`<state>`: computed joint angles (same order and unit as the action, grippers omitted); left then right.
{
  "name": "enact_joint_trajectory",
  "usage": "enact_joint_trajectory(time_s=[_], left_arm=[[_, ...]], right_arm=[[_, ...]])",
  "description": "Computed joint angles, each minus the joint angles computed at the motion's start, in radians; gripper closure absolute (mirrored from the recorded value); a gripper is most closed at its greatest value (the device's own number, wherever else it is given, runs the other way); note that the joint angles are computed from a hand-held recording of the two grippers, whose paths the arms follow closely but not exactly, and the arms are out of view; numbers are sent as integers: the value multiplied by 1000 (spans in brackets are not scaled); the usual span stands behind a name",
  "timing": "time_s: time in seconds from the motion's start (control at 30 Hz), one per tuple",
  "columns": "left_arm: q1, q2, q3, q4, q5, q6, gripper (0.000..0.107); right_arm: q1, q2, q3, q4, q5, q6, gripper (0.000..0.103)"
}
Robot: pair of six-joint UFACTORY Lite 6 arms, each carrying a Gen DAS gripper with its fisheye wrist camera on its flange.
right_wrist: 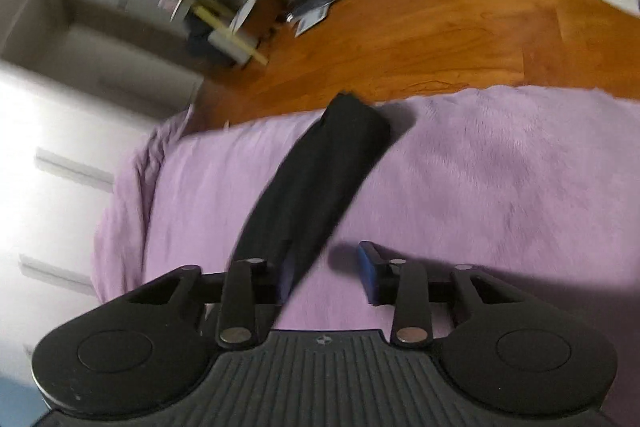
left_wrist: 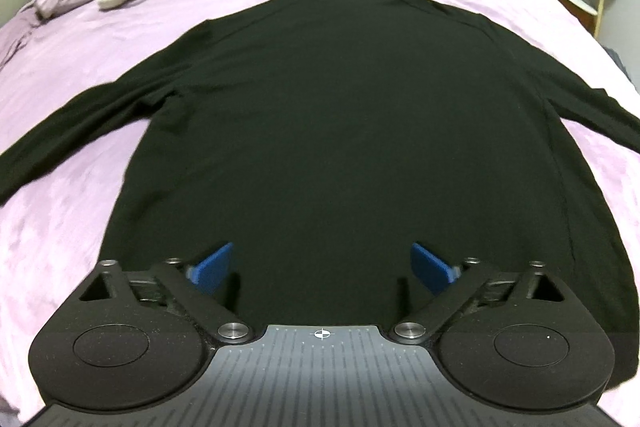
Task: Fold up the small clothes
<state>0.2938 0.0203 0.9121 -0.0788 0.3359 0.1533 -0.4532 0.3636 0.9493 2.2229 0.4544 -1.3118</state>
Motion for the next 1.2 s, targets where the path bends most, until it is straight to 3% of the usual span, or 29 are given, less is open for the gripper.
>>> enact_joint_trajectory(time_s=[0.07,0.13,0.2,0.27,0.33,0.47,0.53,0.67,0.77,0.97,1.1,1.2], left_arm=[[-9,34,24,14,-7,-16,12],[-10,54,38,10,-7,-10,12],[2,65,46,-17,-5,27,12],[24,76,58,-73,4,85,12],[60,99,86,-186,31,197,12],[118,119,138,-347,71,362,12],[131,125,159,-403,76,415,12],[164,171,239,-564,148,543,12],[176,222,300,-635,203,582,12],[158,442,497,-790,293,666,14],[134,638,698,-771,333,552,26],[131,734,812,-776,381,440,41]], right_arm=[[11,54,52,69,-10,-37,76],[17,104,85,146,-8,-82,92],[19,137,118,153,-19,-56,101],[6,146,148,100,-13,-1,100],[40,120,179,84,-100,-37,100],[231,-23,176,210,-149,-427,101],[361,-73,173,139,-98,-500,101],[659,-23,267,-273,-45,-320,98],[762,39,296,-459,-37,-99,83],[742,-57,54,-208,-51,-156,81],[704,-156,-100,-129,-53,-207,81],[670,-184,-172,-72,-4,-251,81]])
